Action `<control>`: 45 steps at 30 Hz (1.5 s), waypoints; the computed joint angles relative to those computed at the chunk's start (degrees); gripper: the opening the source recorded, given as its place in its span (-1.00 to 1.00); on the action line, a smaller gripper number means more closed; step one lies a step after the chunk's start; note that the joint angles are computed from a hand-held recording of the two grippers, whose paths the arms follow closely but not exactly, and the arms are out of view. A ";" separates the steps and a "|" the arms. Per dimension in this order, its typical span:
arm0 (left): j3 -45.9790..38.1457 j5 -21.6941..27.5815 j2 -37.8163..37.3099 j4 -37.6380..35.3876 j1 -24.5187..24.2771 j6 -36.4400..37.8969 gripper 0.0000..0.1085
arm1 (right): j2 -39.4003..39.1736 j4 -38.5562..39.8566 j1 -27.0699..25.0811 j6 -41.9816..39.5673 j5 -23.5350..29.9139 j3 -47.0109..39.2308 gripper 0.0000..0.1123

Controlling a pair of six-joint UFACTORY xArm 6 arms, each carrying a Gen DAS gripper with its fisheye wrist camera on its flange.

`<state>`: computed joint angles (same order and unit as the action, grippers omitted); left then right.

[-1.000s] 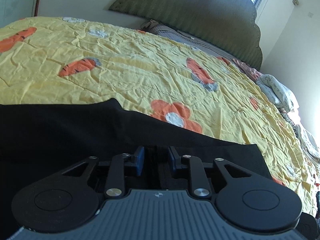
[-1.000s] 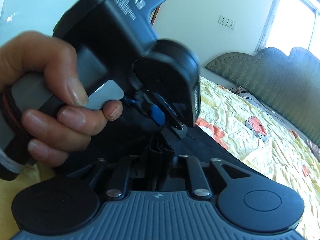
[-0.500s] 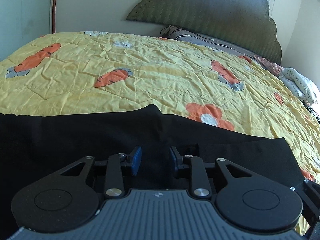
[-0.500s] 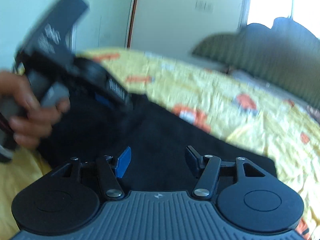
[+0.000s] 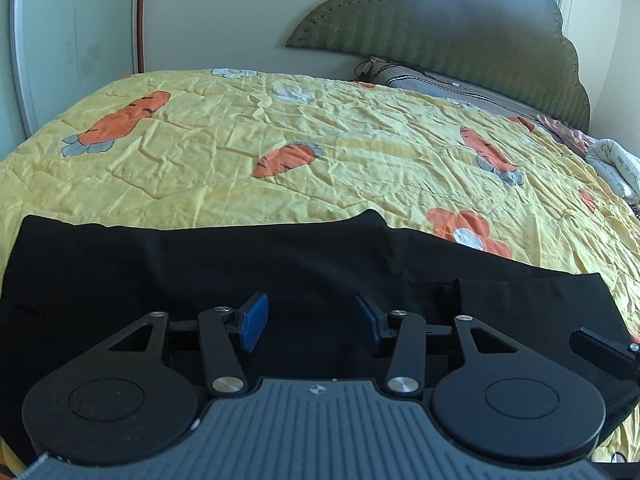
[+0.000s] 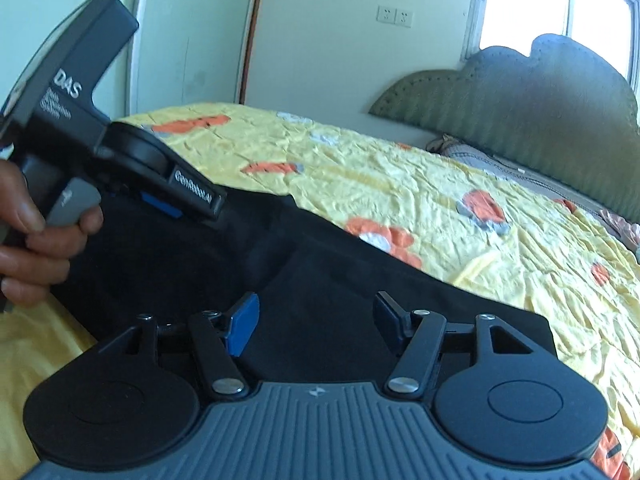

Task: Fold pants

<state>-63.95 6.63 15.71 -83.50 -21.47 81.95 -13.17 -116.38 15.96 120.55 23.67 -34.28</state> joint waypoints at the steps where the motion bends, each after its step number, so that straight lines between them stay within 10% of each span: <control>1: 0.05 -0.26 -0.12 -0.24 0.34 0.32 -0.02 | 0.45 0.13 0.72 -0.34 0.34 -0.60 0.12; 8: 2.15 -4.56 -2.28 9.67 4.94 -9.66 0.08 | 6.88 -5.01 5.62 0.72 -1.49 -9.02 0.11; 20: 3.71 17.72 -8.54 25.82 27.42 -34.91 0.19 | 28.70 -1.17 20.93 -31.96 2.75 -30.21 0.11; 26: 1.46 32.12 -6.67 23.93 32.81 -38.57 0.19 | 33.40 5.65 23.09 -41.54 8.87 -33.80 0.13; 35: -4.28 50.52 0.94 15.60 37.69 -44.97 0.33 | 34.12 1.42 22.80 -33.92 14.13 -36.25 0.31; 45: -9.05 50.28 8.18 2.58 35.35 -46.97 0.36 | 32.93 7.10 19.26 -31.64 3.63 -37.93 0.35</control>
